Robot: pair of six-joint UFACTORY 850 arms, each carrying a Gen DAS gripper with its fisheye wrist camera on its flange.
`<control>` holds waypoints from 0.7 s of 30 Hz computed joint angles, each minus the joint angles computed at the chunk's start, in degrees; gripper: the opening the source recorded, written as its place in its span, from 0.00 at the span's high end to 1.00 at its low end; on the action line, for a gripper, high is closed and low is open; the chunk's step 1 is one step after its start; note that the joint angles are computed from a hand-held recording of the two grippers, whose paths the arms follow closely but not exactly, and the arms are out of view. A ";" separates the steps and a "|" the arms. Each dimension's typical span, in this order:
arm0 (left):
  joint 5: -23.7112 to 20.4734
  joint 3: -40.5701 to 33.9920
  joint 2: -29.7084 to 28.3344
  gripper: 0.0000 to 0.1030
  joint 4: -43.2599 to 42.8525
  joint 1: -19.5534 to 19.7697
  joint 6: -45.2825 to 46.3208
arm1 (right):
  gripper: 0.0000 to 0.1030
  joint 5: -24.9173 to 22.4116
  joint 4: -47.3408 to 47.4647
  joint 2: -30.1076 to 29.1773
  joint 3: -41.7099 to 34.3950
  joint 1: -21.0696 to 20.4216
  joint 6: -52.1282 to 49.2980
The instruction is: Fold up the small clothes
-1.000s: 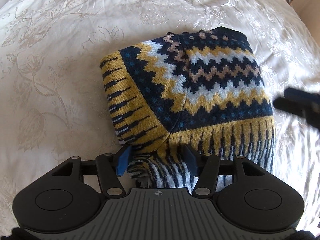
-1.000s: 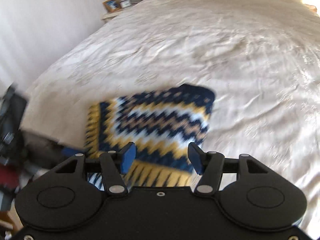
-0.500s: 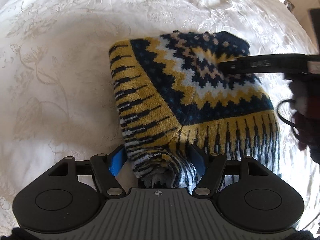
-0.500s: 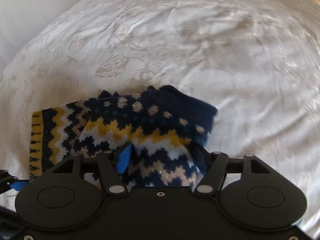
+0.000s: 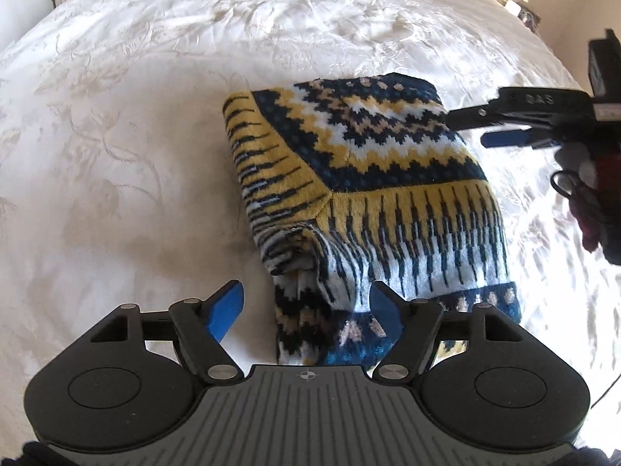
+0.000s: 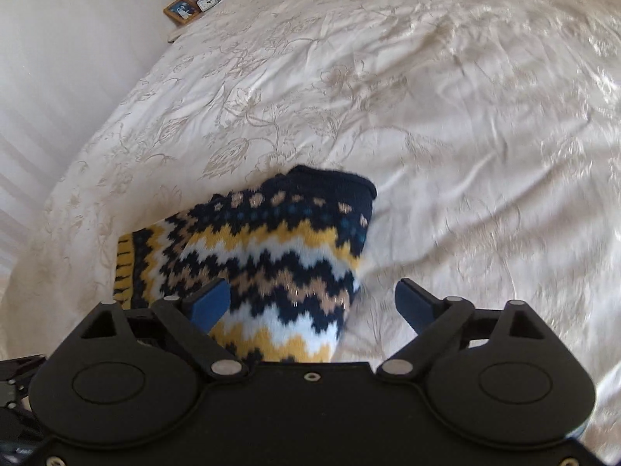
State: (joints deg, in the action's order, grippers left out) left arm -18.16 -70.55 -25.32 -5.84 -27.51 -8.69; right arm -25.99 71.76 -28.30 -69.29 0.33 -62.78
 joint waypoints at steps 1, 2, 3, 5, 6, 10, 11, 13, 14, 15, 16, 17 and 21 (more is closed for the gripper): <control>-0.13 -0.47 -0.52 0.31 -1.39 0.08 0.96 | 0.07 -0.46 0.05 -0.08 0.00 -0.10 -0.17; -0.07 -1.27 -1.33 0.31 -3.36 0.23 2.36 | 0.07 -1.20 -0.05 -0.48 -0.40 -0.13 0.02; 0.12 -1.98 -2.17 0.30 -4.87 0.19 3.38 | 0.07 -2.08 0.46 -0.96 -0.84 -0.22 -0.27; -0.96 -3.69 -4.14 0.30 -7.69 0.41 5.66 | 0.06 -4.13 2.47 -2.23 -1.84 -0.37 -1.39; -1.55 -4.35 -4.96 0.30 -8.87 0.54 6.68 | 0.06 -5.57 2.46 -3.19 -2.83 -0.46 -0.70; -3.23 -6.20 -7.74 0.27 -16.98 1.49 13.27 | 0.03 -7.83 0.74 -7.38 -6.93 -0.11 3.89; -3.68 -6.55 -8.31 0.24 -19.37 1.81 15.06 | 0.03 -8.82 0.16 -8.70 -8.21 -0.13 5.01; -4.49 -7.21 -9.20 0.20 -22.75 2.37 17.81 | 0.02 -12.24 -1.47 -11.62 -11.14 -0.25 7.71; -4.95 -7.65 -9.69 0.17 -24.77 2.70 19.48 | 0.00 -13.22 -1.76 -12.63 -12.18 -0.12 7.67; -5.24 -7.93 -10.02 0.14 -26.37 2.92 20.77 | 0.00 -13.87 -1.29 -13.28 -12.82 0.04 6.36; -5.48 -8.28 -10.39 0.13 -27.50 3.09 21.66 | 0.00 -14.53 -0.65 -13.81 -13.36 0.15 5.01; -5.63 -8.47 -10.66 0.10 -29.05 3.25 22.89 | 0.00 -15.39 0.20 -14.33 -13.84 0.13 3.89; -3.91 -7.92 -10.96 0.01 -33.52 3.30 26.24 | 0.00 -18.14 5.56 -15.81 -14.33 -0.63 0.40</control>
State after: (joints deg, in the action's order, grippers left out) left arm -22.08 -78.48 -36.27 -39.37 -24.21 17.55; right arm -44.14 77.31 -44.11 -83.62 -0.29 -62.37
